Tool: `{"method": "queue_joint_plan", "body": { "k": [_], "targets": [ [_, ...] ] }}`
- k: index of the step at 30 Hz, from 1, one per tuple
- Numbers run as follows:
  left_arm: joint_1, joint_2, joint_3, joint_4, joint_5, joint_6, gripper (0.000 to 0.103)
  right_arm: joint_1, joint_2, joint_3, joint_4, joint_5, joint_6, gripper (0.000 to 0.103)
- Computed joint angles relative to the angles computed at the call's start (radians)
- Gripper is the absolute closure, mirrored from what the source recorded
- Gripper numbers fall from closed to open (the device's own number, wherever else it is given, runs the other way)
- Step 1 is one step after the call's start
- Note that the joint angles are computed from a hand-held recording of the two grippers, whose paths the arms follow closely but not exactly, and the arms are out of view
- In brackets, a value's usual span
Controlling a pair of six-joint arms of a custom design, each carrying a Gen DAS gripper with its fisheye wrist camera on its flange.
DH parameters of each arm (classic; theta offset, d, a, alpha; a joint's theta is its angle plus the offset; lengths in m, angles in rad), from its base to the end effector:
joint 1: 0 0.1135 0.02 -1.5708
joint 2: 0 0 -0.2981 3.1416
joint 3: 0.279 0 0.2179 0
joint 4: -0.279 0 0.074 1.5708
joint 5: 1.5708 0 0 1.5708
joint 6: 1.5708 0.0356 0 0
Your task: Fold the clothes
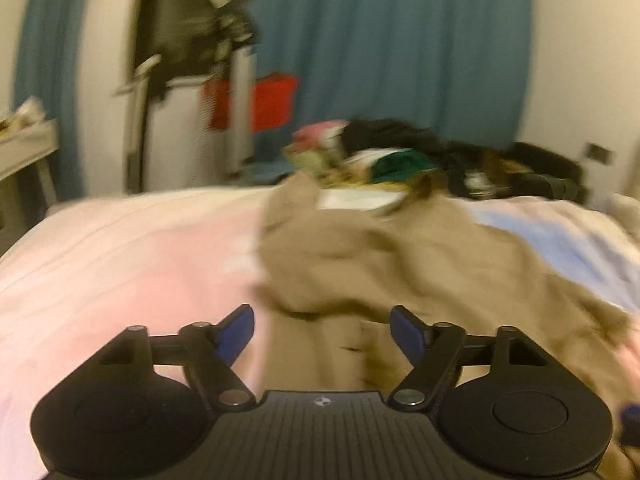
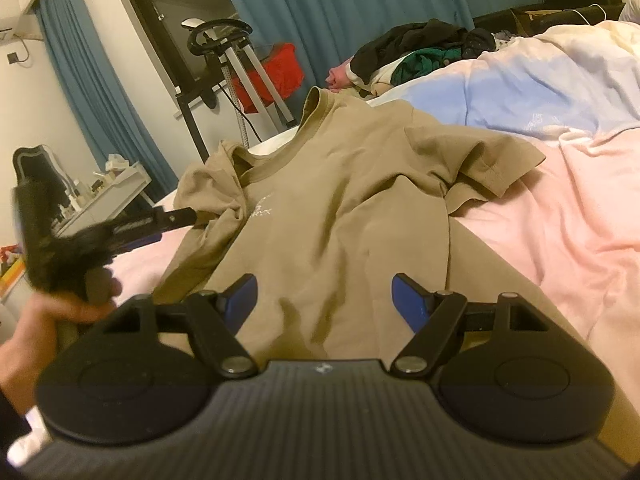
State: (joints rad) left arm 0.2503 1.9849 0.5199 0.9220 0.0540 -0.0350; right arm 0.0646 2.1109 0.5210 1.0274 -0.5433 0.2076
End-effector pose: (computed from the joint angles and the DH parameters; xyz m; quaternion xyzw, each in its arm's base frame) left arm 0.3062 0.0763 0.1278 -0.1106 0.8636 0.0294 0.4911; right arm 0.3158 0.0389 0.1029 -0.0690 0.8506 0.2959 0.4292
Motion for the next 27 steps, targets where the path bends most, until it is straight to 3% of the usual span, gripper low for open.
{"method": "queue_joint_plan", "body": {
  "k": [2,4,6,9,14,17,21,23,26,27],
  "targets": [
    [0.047,0.018,0.093,-0.088,0.067,-0.046,0.028,-0.001,0.009,0.003,0.004,-0.003,-0.009,0.027],
    [0.090,0.038,0.223,-0.235,0.155,-0.093,0.036,0.000,0.019,0.004,0.014,0.001,-0.022,0.028],
    [0.125,0.047,0.303,-0.331,0.259,-0.100,0.054,0.006,0.029,0.010,0.019,0.011,-0.027,0.027],
    [0.167,0.049,0.427,-0.506,0.334,-0.080,0.098,0.014,0.038,0.016,0.023,0.021,-0.036,0.028],
    [0.267,0.009,0.613,-0.773,0.324,-0.079,0.101,0.015,0.042,0.018,0.029,0.026,-0.037,0.028],
    [0.330,0.004,0.781,-0.944,0.215,-0.046,0.101,0.016,0.042,0.019,0.030,0.028,-0.036,0.028],
    [0.363,0.051,0.956,-1.007,-0.041,0.017,0.100,0.018,0.039,0.018,0.029,0.029,-0.041,0.027],
    [0.388,0.079,1.011,-1.054,-0.067,0.017,0.099,0.018,0.039,0.018,0.029,0.032,-0.046,0.027],
    [0.447,0.061,0.925,-1.007,0.005,-0.015,0.068,0.019,0.038,0.017,0.028,0.033,-0.047,0.027],
    [0.473,0.040,0.860,-0.978,0.044,-0.032,0.053,0.020,0.037,0.016,0.027,0.033,-0.047,0.027]
  ]
}}
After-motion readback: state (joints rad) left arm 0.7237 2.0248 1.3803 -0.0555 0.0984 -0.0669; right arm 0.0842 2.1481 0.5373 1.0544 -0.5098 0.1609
